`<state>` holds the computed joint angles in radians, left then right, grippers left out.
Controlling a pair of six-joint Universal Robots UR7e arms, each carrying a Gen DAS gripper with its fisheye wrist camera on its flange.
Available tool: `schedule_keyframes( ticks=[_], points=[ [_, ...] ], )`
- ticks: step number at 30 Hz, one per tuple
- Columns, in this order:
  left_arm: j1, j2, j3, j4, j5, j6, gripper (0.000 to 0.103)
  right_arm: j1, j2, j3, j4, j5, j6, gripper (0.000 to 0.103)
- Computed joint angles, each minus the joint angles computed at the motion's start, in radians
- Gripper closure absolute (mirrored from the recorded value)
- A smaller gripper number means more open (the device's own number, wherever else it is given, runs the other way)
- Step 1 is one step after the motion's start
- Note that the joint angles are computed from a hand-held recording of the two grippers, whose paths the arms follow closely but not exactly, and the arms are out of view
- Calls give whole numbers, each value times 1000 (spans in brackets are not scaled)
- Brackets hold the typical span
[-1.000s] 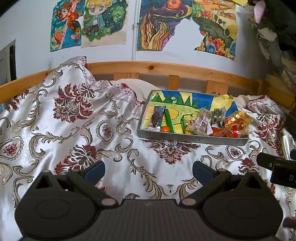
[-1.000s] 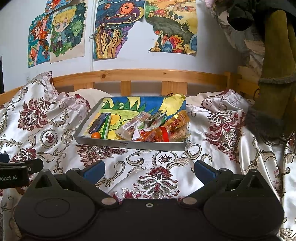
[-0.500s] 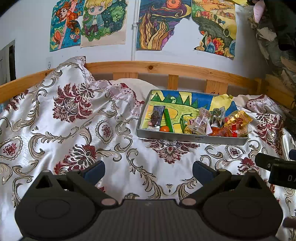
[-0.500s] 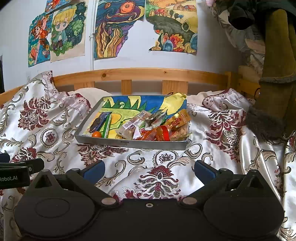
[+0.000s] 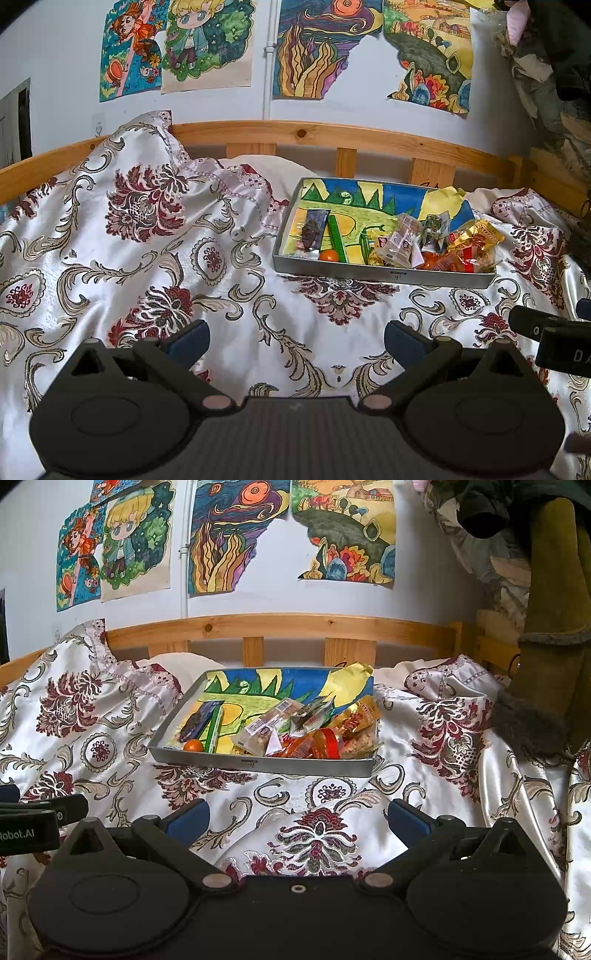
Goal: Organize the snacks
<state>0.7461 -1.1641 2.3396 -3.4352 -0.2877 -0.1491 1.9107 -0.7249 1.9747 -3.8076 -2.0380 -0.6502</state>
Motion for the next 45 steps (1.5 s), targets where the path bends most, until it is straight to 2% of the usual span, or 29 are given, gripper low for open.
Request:
schedule_keyframes(
  ticks=[45],
  points=[
    [0, -4, 3, 10, 2, -7, 0, 1, 3, -2, 6, -3, 0, 1]
  ],
)
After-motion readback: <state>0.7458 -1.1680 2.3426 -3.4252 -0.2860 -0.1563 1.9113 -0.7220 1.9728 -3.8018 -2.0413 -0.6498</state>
